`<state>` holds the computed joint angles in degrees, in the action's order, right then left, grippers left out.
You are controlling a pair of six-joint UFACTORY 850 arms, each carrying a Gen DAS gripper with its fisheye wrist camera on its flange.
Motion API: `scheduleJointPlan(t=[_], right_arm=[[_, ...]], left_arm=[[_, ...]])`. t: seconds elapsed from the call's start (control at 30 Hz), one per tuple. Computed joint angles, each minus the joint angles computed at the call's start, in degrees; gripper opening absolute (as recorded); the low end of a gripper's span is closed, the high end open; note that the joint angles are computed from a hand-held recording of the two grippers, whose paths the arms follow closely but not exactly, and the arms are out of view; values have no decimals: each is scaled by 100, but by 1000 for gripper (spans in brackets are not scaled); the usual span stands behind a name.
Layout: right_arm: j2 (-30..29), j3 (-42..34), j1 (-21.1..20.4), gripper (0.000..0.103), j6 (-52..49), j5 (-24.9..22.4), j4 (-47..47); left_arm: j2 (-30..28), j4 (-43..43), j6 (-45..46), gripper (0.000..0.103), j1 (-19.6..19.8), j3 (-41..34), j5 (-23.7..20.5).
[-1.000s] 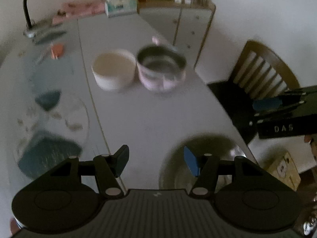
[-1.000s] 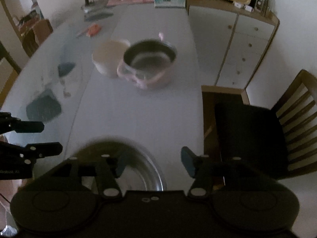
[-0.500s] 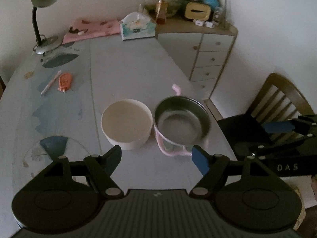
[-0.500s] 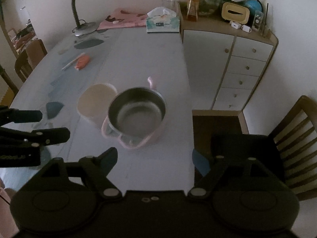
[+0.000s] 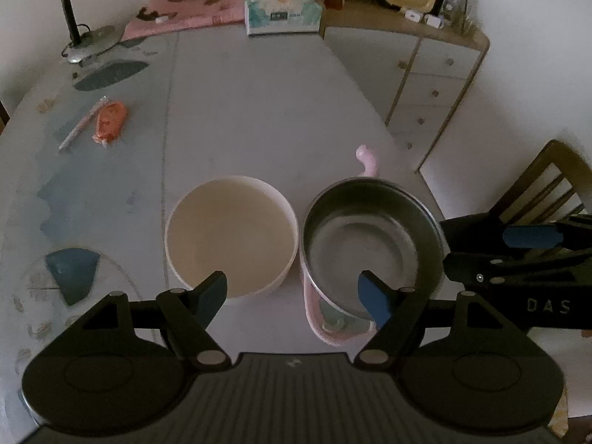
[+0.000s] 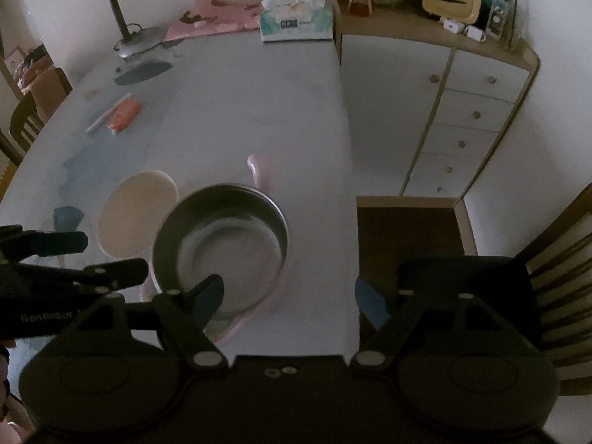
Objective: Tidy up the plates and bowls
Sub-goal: 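Close both grippers on the rim of the pink-handled steel pot, then lift the pink-handled pot with both grippers and carry it over the steel bowl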
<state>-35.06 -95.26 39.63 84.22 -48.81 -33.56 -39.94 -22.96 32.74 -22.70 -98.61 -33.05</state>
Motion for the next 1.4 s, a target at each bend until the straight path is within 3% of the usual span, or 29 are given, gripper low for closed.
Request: scheduleJointPlan(t=[0.2, 0.4, 0.77, 0.87, 1.0, 1.4], right_arm=[[-134, 24, -217, 69, -322, 310, 327], [-207, 69, -350, 59, -653, 575, 632], [-212, 192, -489, 28, -1021, 958, 987], [-215, 178, -488, 21, -1091, 1033, 1059], [-290, 40, -422, 20, -1083, 871, 940], [-125, 246, -477, 13, -820, 955, 1025]], left_arm=[[-330, 328, -406, 75, -96, -335, -177], [-436, 768, -699, 62, -214, -385, -159], [-421, 1198, -869, 23, -361, -351, -68], [-388, 1197, -890, 21, -373, -308, -77], [-346, 1139, -907, 19, -368, -268, -82], [-427, 768, -680, 17, -263, -521, -502]])
